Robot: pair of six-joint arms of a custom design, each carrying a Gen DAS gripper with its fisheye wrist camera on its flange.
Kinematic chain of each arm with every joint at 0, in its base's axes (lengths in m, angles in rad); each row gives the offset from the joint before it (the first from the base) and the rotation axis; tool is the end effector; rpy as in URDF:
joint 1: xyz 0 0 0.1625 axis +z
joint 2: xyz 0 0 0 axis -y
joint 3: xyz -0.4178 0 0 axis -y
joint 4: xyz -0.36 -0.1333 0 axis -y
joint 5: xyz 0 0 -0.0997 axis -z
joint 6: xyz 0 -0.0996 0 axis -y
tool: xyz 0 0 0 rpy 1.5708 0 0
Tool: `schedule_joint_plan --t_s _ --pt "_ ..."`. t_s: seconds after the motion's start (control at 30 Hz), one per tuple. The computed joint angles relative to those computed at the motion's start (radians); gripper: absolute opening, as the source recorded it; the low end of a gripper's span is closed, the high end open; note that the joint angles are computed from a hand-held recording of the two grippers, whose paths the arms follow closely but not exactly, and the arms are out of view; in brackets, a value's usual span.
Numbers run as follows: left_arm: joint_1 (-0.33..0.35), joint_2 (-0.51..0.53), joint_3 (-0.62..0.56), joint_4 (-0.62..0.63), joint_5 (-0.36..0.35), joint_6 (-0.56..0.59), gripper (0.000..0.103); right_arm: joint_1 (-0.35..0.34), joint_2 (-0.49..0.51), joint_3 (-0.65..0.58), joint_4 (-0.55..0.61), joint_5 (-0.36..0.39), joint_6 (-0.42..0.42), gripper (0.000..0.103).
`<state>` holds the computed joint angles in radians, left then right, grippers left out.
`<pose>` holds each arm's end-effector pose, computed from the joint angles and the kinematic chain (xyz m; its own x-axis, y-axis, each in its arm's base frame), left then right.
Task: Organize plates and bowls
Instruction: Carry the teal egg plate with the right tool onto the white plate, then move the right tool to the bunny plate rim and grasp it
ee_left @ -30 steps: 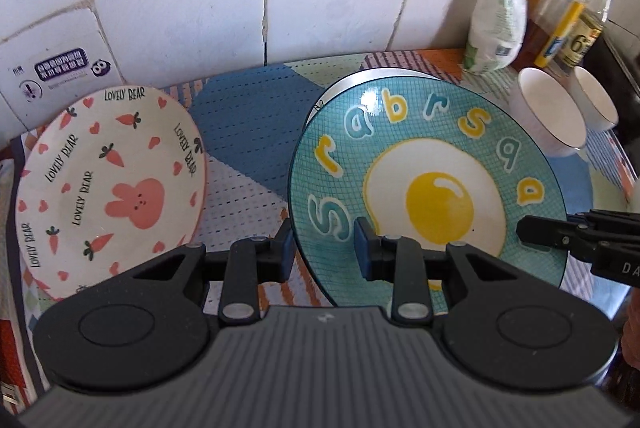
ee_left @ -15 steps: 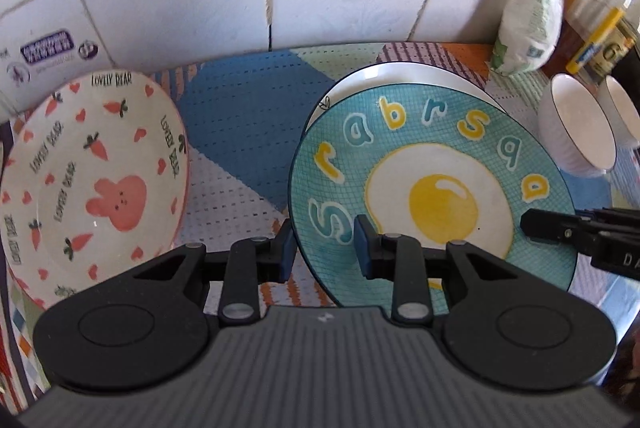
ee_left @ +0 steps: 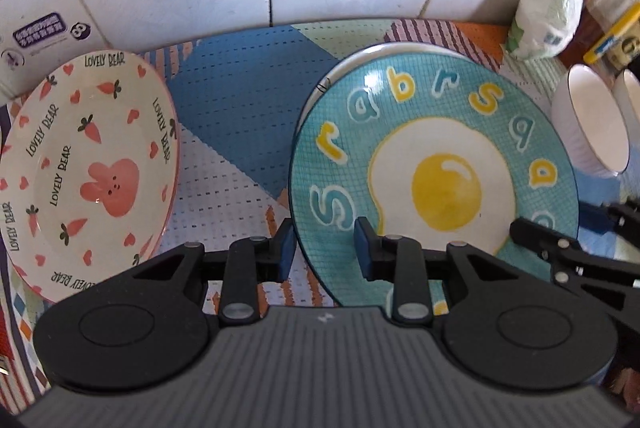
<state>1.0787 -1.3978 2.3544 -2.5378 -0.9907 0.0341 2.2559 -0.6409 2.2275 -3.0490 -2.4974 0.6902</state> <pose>-0.0139 -0.4236 0.1976 -0.7233 0.4200 -0.5481 0.4974 0.8675 0.0083 0.3085 -0.2927 -0.0179 -0.7169 0.1455 0.6818 -0.2238 0.8782 -0.4227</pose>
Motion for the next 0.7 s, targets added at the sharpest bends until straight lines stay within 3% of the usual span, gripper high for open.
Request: schedule_joint_plan --t_s 0.13,0.3,0.5,0.7 --pt "-0.024 0.007 0.011 0.021 0.033 -0.031 0.029 0.001 -0.002 -0.053 0.21 -0.027 0.163 0.048" --pt "-0.026 0.003 -0.021 0.097 0.023 -0.076 0.029 0.016 0.043 -0.045 0.163 -0.081 0.182 0.048" --pt "-0.039 -0.099 -0.029 0.206 -0.012 -0.061 0.028 0.085 0.064 0.002 0.021 -0.132 0.212 0.048" --pt "-0.059 -0.207 -0.047 0.337 -0.018 -0.015 0.029 0.191 0.053 -0.025 0.135 -0.216 0.363 0.051"
